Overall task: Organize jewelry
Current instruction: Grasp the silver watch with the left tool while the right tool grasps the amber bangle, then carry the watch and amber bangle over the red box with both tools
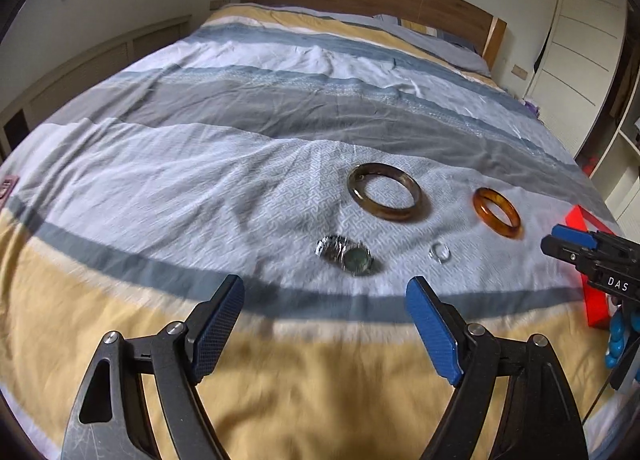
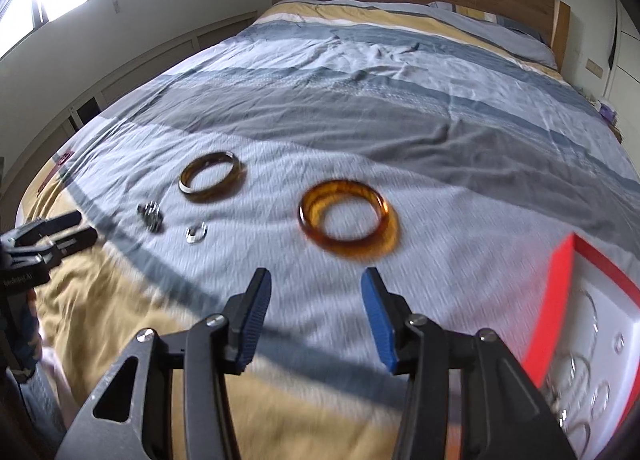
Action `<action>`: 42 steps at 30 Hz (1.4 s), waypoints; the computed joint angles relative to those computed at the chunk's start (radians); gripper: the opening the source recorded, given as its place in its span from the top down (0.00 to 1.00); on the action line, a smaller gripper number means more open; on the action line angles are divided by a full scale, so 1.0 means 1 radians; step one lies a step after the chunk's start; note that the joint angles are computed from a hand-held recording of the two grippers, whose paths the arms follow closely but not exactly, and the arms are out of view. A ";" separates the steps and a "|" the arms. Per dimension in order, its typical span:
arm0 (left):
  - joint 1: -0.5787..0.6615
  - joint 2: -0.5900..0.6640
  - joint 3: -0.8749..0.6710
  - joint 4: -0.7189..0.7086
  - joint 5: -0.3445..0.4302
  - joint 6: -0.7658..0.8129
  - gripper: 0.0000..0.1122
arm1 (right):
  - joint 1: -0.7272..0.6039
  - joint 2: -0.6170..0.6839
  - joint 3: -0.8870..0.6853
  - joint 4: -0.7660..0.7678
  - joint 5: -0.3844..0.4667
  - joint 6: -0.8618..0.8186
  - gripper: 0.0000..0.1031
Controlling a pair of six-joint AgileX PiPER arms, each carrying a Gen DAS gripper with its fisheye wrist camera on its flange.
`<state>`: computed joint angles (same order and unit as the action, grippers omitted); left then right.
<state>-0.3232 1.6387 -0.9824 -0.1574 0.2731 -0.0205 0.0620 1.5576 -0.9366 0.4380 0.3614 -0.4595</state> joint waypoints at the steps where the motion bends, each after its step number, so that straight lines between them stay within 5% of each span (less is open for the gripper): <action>1: -0.001 0.029 -0.023 -0.003 -0.004 0.008 0.28 | 0.004 0.024 -0.022 -0.001 -0.006 0.000 0.56; 9: -0.011 0.204 -0.164 -0.010 0.009 0.046 0.39 | 0.021 0.202 -0.174 -0.012 -0.017 0.008 0.56; 13: -0.028 0.247 -0.187 0.099 0.004 -0.054 0.46 | 0.016 0.272 -0.221 0.013 -0.012 -0.016 0.56; 20: -0.037 0.277 -0.217 0.117 0.013 -0.044 0.74 | 0.038 0.346 -0.279 0.027 -0.001 -0.052 0.58; 23: -0.025 0.283 -0.225 0.015 0.016 0.060 0.83 | 0.045 0.363 -0.300 0.019 0.019 -0.049 0.71; 26: -0.018 0.276 -0.216 -0.045 0.010 0.116 0.83 | 0.048 0.364 -0.308 0.029 0.036 -0.053 0.87; 42: -0.035 0.067 -0.029 -0.073 0.017 0.102 0.83 | 0.051 0.111 -0.035 0.393 0.022 -0.307 0.91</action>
<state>-0.3584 1.7061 -1.0117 -0.2305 0.2902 0.0819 0.1133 1.6689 -0.9721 0.8307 0.3834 -0.7667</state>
